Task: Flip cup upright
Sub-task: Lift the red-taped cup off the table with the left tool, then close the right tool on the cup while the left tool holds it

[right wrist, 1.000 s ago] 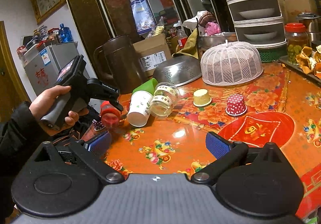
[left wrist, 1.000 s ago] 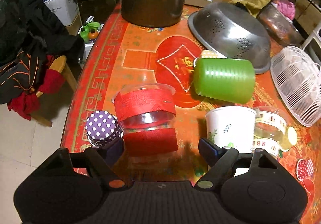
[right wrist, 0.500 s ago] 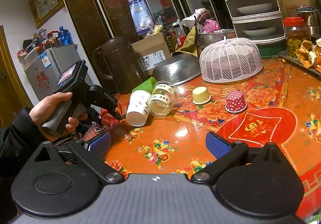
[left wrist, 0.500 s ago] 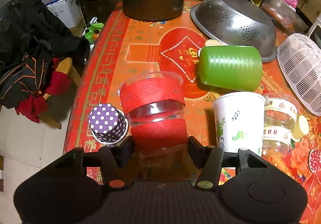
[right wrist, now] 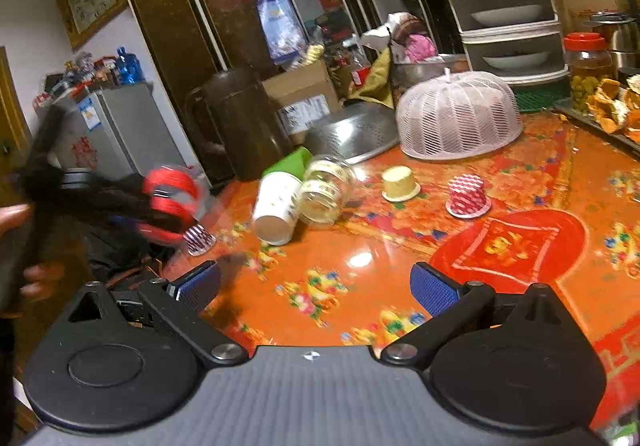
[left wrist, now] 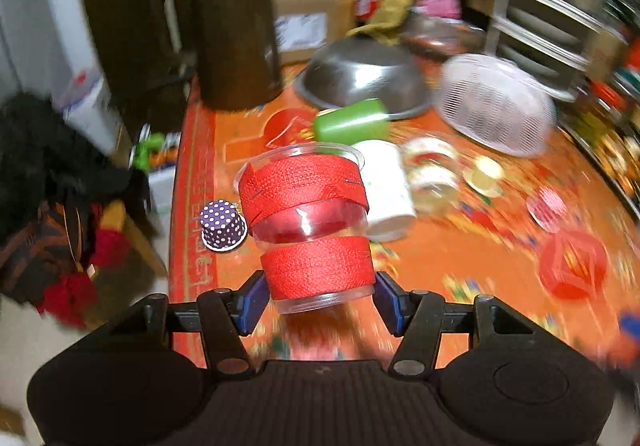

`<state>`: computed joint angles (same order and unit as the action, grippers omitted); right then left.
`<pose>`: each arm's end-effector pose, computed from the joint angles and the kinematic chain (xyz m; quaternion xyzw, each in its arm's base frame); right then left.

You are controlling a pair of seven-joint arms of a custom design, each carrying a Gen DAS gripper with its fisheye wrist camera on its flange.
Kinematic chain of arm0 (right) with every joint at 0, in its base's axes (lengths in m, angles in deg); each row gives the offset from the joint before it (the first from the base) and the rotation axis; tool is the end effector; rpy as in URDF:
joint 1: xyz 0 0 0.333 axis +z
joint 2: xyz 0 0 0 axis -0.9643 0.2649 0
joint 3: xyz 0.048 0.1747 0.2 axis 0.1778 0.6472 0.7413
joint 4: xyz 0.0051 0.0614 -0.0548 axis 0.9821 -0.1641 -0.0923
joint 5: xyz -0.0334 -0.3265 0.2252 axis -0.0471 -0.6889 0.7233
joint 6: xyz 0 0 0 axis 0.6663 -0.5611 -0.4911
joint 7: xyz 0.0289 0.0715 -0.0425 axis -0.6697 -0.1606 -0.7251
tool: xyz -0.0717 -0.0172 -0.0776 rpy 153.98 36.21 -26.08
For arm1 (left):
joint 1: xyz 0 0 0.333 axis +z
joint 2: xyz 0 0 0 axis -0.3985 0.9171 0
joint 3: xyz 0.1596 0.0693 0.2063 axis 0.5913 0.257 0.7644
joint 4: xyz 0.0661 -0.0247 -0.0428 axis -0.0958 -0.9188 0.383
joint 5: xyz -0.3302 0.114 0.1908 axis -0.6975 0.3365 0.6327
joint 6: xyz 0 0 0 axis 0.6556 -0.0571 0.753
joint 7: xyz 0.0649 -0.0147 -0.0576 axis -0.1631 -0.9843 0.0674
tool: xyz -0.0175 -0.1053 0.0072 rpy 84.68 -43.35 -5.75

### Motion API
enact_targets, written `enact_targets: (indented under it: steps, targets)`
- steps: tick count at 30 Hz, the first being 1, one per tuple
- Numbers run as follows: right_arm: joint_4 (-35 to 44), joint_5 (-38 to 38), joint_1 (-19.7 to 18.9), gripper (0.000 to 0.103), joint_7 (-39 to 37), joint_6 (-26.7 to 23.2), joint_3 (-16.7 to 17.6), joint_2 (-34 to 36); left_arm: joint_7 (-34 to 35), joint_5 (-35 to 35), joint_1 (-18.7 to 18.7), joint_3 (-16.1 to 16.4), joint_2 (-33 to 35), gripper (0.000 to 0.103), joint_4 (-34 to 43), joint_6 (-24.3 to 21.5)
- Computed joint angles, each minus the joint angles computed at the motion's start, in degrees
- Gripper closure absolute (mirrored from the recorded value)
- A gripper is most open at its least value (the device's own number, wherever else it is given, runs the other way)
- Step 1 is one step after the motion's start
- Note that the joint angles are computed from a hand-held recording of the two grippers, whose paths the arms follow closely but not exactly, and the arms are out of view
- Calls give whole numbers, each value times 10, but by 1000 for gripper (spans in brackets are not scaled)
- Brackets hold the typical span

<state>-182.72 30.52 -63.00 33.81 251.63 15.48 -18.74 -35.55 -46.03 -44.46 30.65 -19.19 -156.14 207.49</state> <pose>0.5828 0.3707 0.4701 -0.6663 0.5141 -0.1335 0.5234 0.6375 -0.2910 0.5543 -0.6910 0.6401 -0.2195 0.2541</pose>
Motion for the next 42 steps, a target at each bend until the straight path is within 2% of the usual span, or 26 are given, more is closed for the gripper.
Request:
enact_targets:
  steps: [3, 5, 7, 10, 11, 15, 17, 20, 23, 29, 34, 38, 42]
  targets:
    - [-16, 0, 41, 1, 28, -15, -55, -22, 17, -5, 1, -18, -67, 42, -96, 45]
    - [-24, 3, 52, 1, 39, -22, -70, -30, 25, -21, 7, -31, -92, 42, -138, 72]
    - [-31, 6, 60, 1, 46, -33, -80, -37, 37, -38, 7, -44, -96, 42, -159, 87]
    - [-36, 13, 72, 1, 55, -64, -93, -47, 95, -100, 8, -64, -75, 42, -158, 84]
    - [-35, 23, 68, 1, 52, -77, -87, -48, 109, -113, 6, -66, -67, 42, -154, 85]
    - [-21, 154, -3, 1, -43, -138, 4, -43, 135, -150, -6, -66, -41, 42, -141, 94]
    - [-6, 220, -25, 1, -86, -162, 36, -34, 147, -166, -9, -66, -32, 42, -135, 97]
    - [25, 281, -28, 1, -124, -210, 51, -20, 157, -184, -16, -65, -25, 42, -136, 111]
    - [69, 301, -7, 1, -130, -265, 37, 1, 149, -186, -22, -61, -30, 42, -150, 131]
    - [174, 305, 48, 1, -99, -364, -19, 54, 150, -211, -18, -62, -43, 42, -179, 163]
    - [233, 305, 86, 3, -76, -422, -62, 81, 163, -239, -10, -67, -51, 42, -192, 175]
    - [287, 282, 108, 10, -59, -469, -83, 108, 180, -262, -4, -72, -58, 42, -205, 187]
    - [322, 266, 119, 23, -44, -501, -95, 126, 191, -279, 0, -74, -64, 42, -216, 194]
